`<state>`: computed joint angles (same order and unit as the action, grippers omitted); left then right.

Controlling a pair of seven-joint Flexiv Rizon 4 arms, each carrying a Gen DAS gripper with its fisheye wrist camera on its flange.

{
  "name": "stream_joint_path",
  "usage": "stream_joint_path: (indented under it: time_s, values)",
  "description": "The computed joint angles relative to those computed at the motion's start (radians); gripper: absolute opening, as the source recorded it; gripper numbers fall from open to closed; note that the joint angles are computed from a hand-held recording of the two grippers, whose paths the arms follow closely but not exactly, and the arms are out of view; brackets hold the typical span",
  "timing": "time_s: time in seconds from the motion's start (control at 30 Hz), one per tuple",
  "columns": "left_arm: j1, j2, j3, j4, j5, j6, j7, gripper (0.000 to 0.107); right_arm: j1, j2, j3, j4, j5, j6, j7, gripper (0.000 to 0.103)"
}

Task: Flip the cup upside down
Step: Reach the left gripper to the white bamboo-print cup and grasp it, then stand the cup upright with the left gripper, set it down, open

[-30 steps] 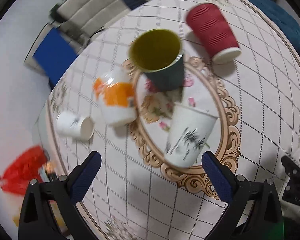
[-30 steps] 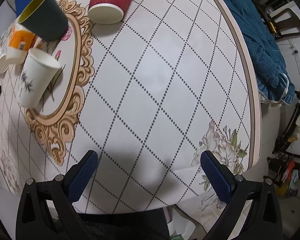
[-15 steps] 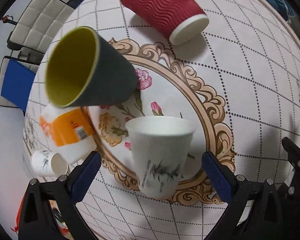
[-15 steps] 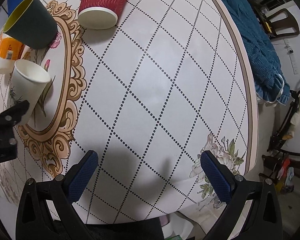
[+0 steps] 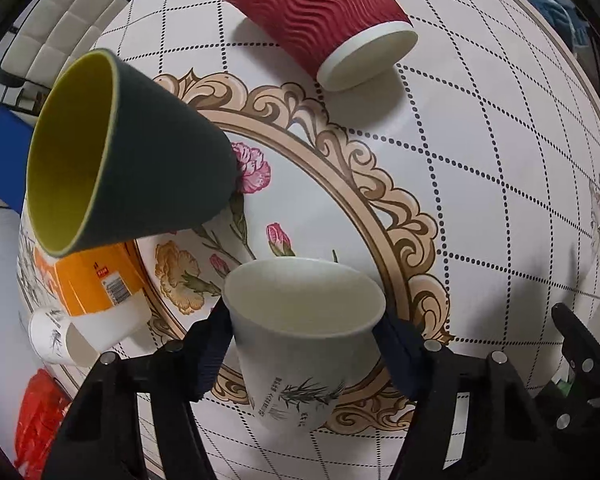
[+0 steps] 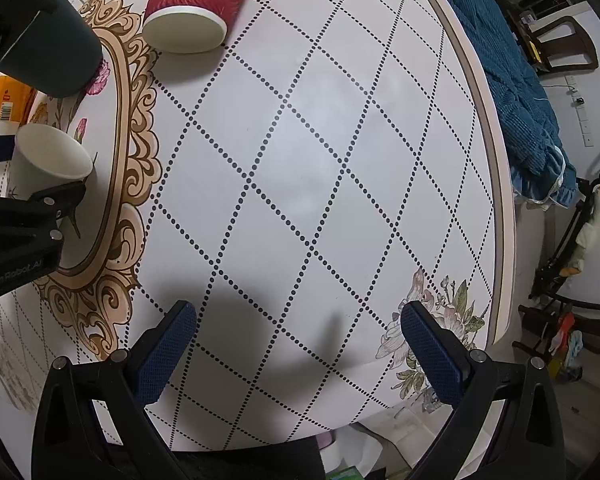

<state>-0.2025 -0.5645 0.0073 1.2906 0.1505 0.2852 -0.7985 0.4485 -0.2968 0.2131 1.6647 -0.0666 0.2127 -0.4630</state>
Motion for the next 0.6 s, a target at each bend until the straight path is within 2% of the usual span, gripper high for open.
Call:
stream_joint_path:
  time_s: [0.37, 0.6]
  values:
    - [0.050, 0.061, 0.022, 0.051, -0.039, -0.026, -0.107, 0.064, 0.018, 0.011, 0.008, 0.002, -0.016, 0.016, -0.001, 0.103]
    - [0.136, 0.143, 0.051, 0.110, -0.102, -0.128, -0.231, 0.064, 0.031, 0.030, 0.019, 0.011, -0.028, 0.040, -0.030, 0.103]
